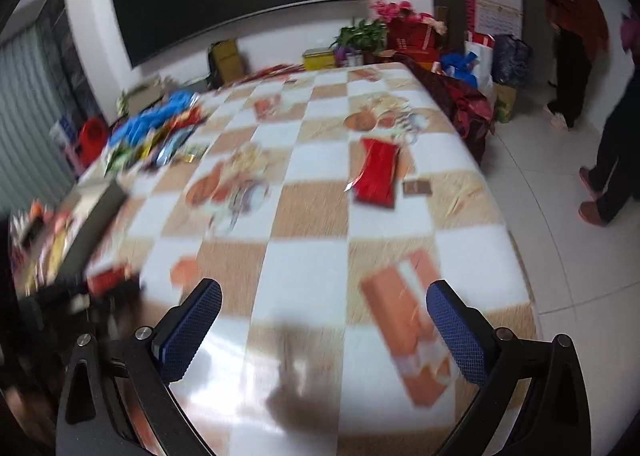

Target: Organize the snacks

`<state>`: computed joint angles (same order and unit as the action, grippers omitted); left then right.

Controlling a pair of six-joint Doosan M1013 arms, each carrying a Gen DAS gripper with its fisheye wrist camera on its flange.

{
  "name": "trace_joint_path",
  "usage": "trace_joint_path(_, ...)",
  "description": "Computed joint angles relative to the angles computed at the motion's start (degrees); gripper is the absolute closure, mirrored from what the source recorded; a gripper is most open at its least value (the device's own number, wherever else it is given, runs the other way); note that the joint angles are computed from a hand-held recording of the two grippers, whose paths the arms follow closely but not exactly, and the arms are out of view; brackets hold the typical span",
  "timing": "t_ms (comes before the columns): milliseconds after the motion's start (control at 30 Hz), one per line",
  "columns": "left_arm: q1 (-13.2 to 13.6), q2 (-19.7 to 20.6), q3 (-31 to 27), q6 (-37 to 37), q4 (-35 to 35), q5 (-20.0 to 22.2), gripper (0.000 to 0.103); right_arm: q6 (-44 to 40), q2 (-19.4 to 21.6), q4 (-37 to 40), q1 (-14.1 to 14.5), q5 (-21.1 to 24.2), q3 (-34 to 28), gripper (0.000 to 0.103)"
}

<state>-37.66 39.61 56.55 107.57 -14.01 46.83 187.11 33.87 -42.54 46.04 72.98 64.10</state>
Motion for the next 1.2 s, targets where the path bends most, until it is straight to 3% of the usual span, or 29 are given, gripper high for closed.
trace_joint_path(200,0.17,-0.01,0.05,0.25,-1.01,0.09,0.066,2.93,-1.02,10.13,-6.23,-5.59,1.74,0.0)
trace_joint_path(467,0.32,0.24,-0.38,-0.12,-1.61,0.31,0.066,-10.28,4.15,13.02,-9.77,4.54,-6.53,0.001)
trace_joint_path(500,0.35,0.25,-0.4,-0.09,-1.75,0.34,0.066,-11.7,4.87,12.99,-9.93,6.01,-7.66,0.006)
trace_joint_path(533,0.39,0.27,-0.43,-0.05,-1.95,0.38,0.066,-14.5,6.24,11.57,-9.78,8.5,-9.78,0.022)
trace_joint_path(567,0.42,0.27,-0.43,-0.03,-2.09,0.39,0.066,-15.28,6.21,10.82,-9.59,7.99,-9.8,0.044)
trace_joint_path(600,0.42,0.27,-0.43,-0.03,-2.09,0.39,0.066,-16.24,6.64,10.22,-9.33,7.96,-10.69,0.056)
trace_joint_path(633,0.44,0.29,-0.46,-0.03,-2.13,0.42,0.066,-16.86,6.99,10.04,-9.07,8.56,-11.45,0.081)
trace_joint_path(700,0.45,0.29,-0.45,-0.02,-2.19,0.41,0.066,-17.24,7.41,9.61,-8.18,8.68,-12.2,0.08)
trace_joint_path(867,0.43,0.28,-0.44,-0.05,-1.99,0.37,0.066,-14.66,6.46,9.1,-4.35,3.4,-10.37,0.08)
trace_joint_path(1033,0.32,0.12,-0.18,-0.86,-1.05,0.02,0.065,-15.6,8.19,7.71,-0.62,4.55,-12.96,0.08)
trace_joint_path(1200,0.47,-0.21,0.39,-1.66,-0.75,-0.36,0.065,-17.72,9.81,6.05,0.33,7.39,-15.3,0.08)
